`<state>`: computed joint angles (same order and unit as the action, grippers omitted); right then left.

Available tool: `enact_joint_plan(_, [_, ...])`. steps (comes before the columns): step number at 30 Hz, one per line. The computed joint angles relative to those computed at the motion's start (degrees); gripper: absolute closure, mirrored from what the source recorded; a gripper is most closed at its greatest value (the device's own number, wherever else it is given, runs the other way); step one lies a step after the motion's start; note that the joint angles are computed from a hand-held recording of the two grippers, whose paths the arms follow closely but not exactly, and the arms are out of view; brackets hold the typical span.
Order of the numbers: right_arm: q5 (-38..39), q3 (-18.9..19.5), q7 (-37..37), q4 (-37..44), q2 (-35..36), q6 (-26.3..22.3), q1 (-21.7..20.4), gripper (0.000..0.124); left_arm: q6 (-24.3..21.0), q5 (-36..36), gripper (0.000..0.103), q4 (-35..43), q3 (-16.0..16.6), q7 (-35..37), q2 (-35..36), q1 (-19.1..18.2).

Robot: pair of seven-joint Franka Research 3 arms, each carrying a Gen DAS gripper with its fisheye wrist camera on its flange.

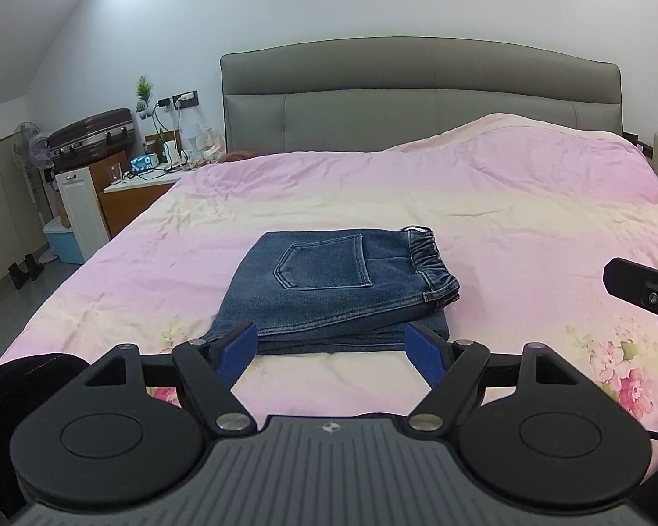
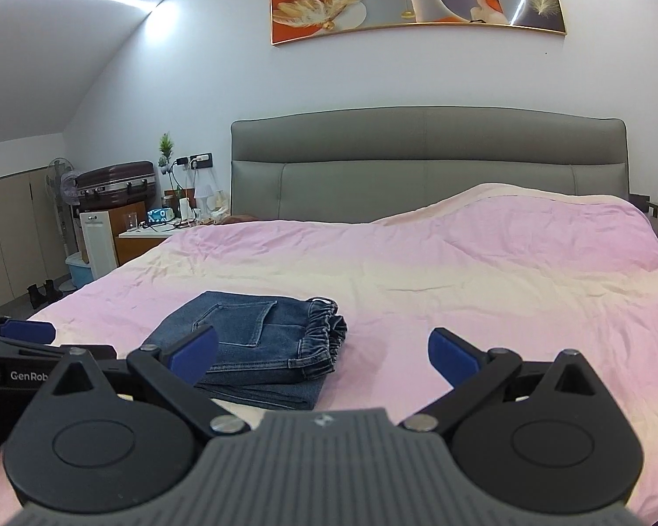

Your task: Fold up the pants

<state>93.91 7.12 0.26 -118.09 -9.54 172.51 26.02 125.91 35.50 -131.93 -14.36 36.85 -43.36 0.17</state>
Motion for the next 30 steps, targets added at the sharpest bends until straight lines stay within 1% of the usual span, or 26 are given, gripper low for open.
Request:
enact_joint_plan(3, [0.8, 0.0, -0.1, 0.1, 0.2, 0.0, -0.1, 0.026, -0.3, 0.1, 0.013, 0.2, -0.2, 0.0, 0.2, 0.0])
enact_joint_plan(7, [-0.7, 0.0, 1.7, 0.5, 0.7, -0.1, -0.2, 0.026, -1.0, -0.3, 0.013, 0.5, 0.0, 0.0, 0.4, -0.2])
enact_joint_plan(18, [0.4, -0.1, 0.4, 0.1, 0.2, -0.8, -0.2, 0.026, -1.0, -0.4, 0.013, 1.3, 0.3, 0.8, 1.3, -0.6])
enact_joint_plan(30, [0.6, -0.2, 0.0, -0.2, -0.2, -1.1, -0.2, 0.026, -0.7, -0.2, 0.013, 1.6, 0.3, 1.0, 1.6, -0.2])
